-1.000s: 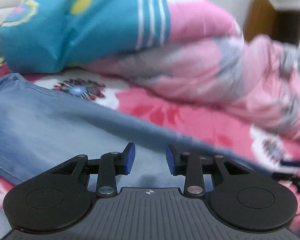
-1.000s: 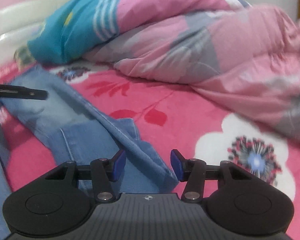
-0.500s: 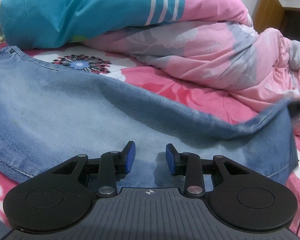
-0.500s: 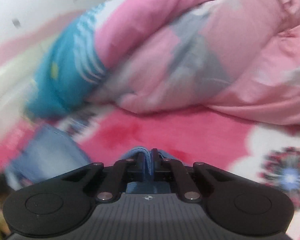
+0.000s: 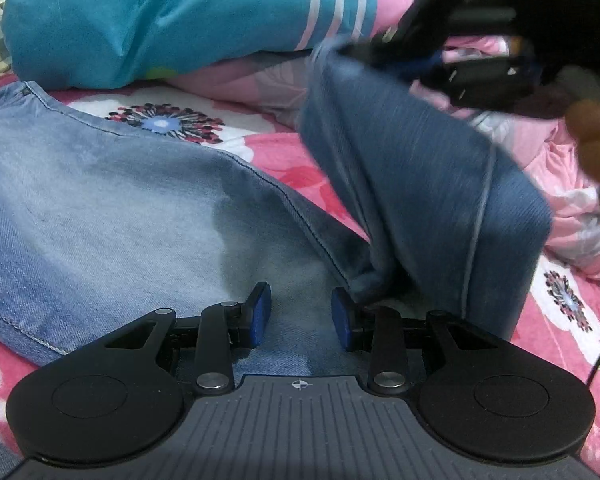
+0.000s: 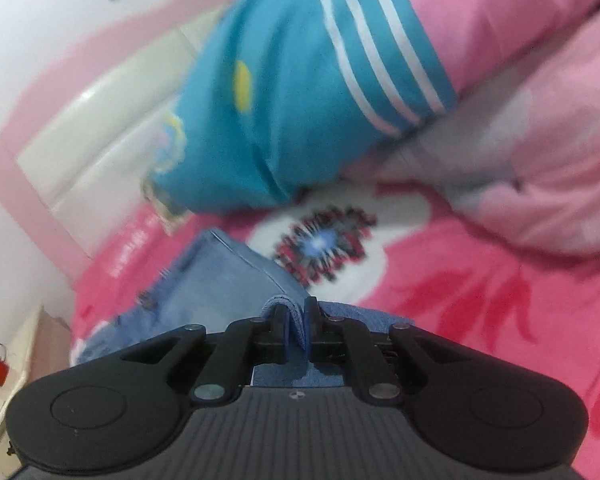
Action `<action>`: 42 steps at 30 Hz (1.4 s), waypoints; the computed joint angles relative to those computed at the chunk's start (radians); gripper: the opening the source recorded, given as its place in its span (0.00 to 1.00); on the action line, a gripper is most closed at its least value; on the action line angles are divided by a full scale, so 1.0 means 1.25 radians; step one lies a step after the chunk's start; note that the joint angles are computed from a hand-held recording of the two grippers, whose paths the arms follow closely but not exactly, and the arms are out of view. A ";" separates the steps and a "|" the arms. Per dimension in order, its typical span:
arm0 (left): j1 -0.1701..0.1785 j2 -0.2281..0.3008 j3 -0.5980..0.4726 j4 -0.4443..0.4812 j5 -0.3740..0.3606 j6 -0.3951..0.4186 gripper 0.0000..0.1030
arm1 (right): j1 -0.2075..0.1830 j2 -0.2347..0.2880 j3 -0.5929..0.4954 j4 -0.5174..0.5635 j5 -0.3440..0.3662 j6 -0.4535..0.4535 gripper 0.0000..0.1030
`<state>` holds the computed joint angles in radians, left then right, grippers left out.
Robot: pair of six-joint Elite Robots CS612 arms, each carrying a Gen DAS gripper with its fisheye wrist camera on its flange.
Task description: Fold clothes
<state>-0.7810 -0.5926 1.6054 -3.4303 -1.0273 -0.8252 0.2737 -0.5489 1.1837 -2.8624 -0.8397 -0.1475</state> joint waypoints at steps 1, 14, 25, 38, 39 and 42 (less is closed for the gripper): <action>0.000 0.000 -0.001 0.003 0.002 0.002 0.32 | 0.000 -0.004 0.005 -0.016 -0.008 -0.006 0.08; -0.002 0.000 -0.006 0.013 0.008 0.003 0.32 | 0.126 -0.041 0.093 -0.311 -0.463 -0.445 0.92; 0.001 0.001 -0.010 0.013 0.003 -0.002 0.32 | -0.022 -0.121 0.248 -0.253 -0.207 0.144 0.90; 0.002 0.004 -0.017 0.024 0.008 0.005 0.32 | -0.058 -0.009 0.135 0.056 0.031 0.363 0.30; 0.002 0.004 -0.017 0.025 0.008 0.005 0.32 | -0.055 -0.014 0.144 0.032 0.019 0.351 0.22; 0.002 0.004 -0.016 0.024 0.009 0.006 0.32 | -0.062 -0.035 0.185 -0.063 0.004 0.350 0.06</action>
